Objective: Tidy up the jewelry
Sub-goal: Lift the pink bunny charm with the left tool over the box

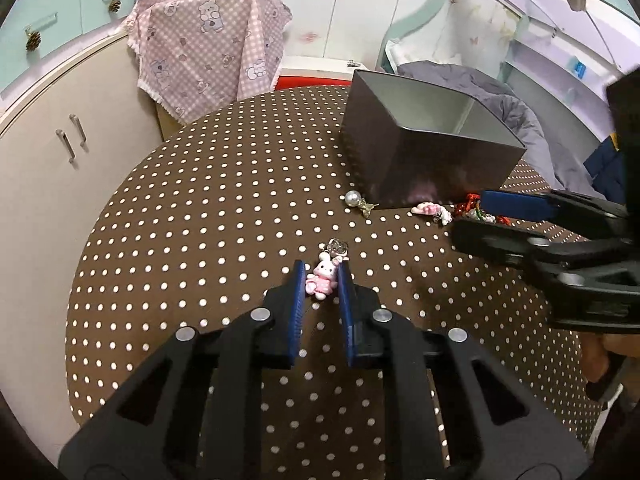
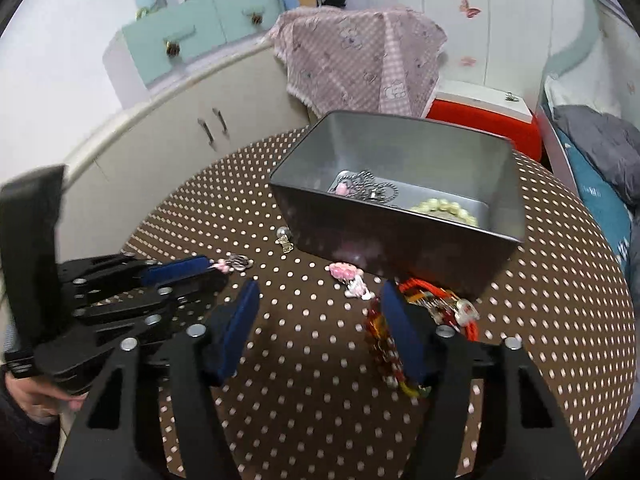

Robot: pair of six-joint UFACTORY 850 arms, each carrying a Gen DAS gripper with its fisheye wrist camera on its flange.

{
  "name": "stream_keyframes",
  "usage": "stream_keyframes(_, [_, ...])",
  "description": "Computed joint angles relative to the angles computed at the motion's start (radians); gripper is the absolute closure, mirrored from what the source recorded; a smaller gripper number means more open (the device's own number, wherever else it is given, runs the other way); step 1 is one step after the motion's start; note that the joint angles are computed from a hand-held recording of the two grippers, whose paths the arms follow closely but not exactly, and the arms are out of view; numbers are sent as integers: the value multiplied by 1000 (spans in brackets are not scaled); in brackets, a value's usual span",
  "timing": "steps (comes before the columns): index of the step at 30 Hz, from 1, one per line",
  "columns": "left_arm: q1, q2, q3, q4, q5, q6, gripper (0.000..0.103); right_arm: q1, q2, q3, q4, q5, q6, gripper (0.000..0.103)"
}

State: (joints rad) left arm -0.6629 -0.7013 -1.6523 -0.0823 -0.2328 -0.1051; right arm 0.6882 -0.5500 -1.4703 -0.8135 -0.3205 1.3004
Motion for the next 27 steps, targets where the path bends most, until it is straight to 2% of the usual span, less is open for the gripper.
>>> stream_keyframes(3, [-2, 1, 7, -10, 3, 7, 87, -3, -45, -51, 81, -38, -102, 57])
stream_keyframes(5, [-3, 0, 8, -39, 4, 30, 87, 0, -74, -84, 100, -87, -133, 71])
stream_keyframes(6, [-3, 1, 7, -42, 4, 33, 87, 0, -82, -91, 98, -96, -130, 74])
stream_keyframes(8, [-7, 7, 15, -34, 12, 26, 87, 5, -82, -86, 28, -116, -62, 89])
stream_keyframes(9, [-8, 8, 14, -42, 14, 32, 87, 7, -81, -83, 15, -120, -49, 89])
stream_keyframes(13, [-9, 18, 15, -63, 21, 60, 87, 9, -34, -18, -29, -52, 16, 89])
stream_keyframes(19, [-11, 47, 24, -98, 40, 115, 87, 26, 73, 99, -327, 30, 372, 89])
stream_keyframes(22, [-15, 73, 39, -133, 62, 164, 87, 25, 114, 135, -432, 45, 490, 89])
stream_keyframes(25, [-11, 93, 37, -267, 75, 313, 87, 21, 159, 168, -578, 59, 652, 89])
stream_keyframes(27, [-14, 103, 30, -251, 90, 316, 87, 19, 189, 184, -652, 51, 726, 89])
